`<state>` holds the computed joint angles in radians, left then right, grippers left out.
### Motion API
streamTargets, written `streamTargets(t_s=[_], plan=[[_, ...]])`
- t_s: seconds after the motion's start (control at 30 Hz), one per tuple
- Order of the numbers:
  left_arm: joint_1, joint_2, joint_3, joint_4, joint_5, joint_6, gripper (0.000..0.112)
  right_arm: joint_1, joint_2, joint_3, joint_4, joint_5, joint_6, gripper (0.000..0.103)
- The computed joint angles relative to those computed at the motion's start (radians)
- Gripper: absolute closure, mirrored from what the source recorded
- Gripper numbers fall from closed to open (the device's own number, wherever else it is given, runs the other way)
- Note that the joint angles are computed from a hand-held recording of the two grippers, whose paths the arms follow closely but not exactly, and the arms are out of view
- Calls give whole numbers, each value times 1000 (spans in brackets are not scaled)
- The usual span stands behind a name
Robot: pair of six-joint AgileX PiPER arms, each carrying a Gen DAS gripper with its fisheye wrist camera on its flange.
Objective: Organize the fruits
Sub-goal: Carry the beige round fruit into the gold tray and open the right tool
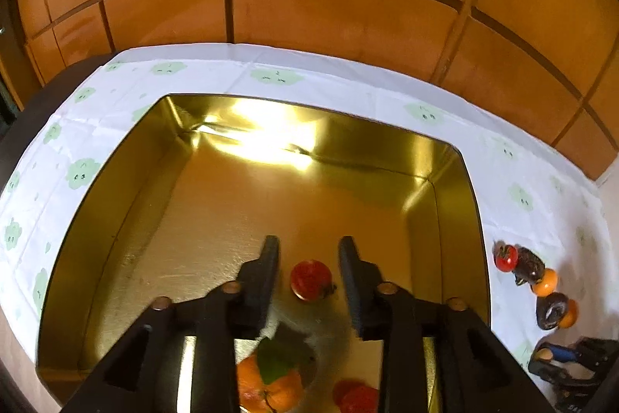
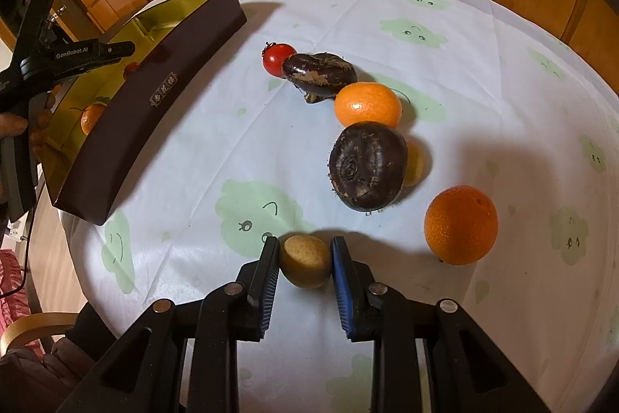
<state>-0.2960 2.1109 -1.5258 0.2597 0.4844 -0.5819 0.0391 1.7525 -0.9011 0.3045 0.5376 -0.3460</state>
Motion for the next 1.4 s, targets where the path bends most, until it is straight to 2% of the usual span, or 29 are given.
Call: streamTargets(t_s=[0.07,0.2,0.3,0.43,0.67,0.77,1.0,1.4], plan=[[-13,-19,33,48,-23,-51,68,10,-2,1,-24,-5,29,76],[-60,-83,128,245,-55,-242,64,29,-5,3,-59,-13,75,76],[-81,-137,211,314,-90,-334,63,45,-12,13,-83,-28,113,76],[-119,-222,338,494,-125,-535,63,66,-21,24,-133,-43,180,76],[-161,-320,477,710,-139,-775,62,95,-32,22,-213,-40,299,77],[-168,-349,519,767,-143,-848,62,117,-58,20,-219,-45,330,77],[-178,-404,598,928,-120,-1009,62,188,-97,-38,-150,-20,284,77],[-122,-468,700,1069,-138,-1187,61,368,68,-344,-57,64,212,77]])
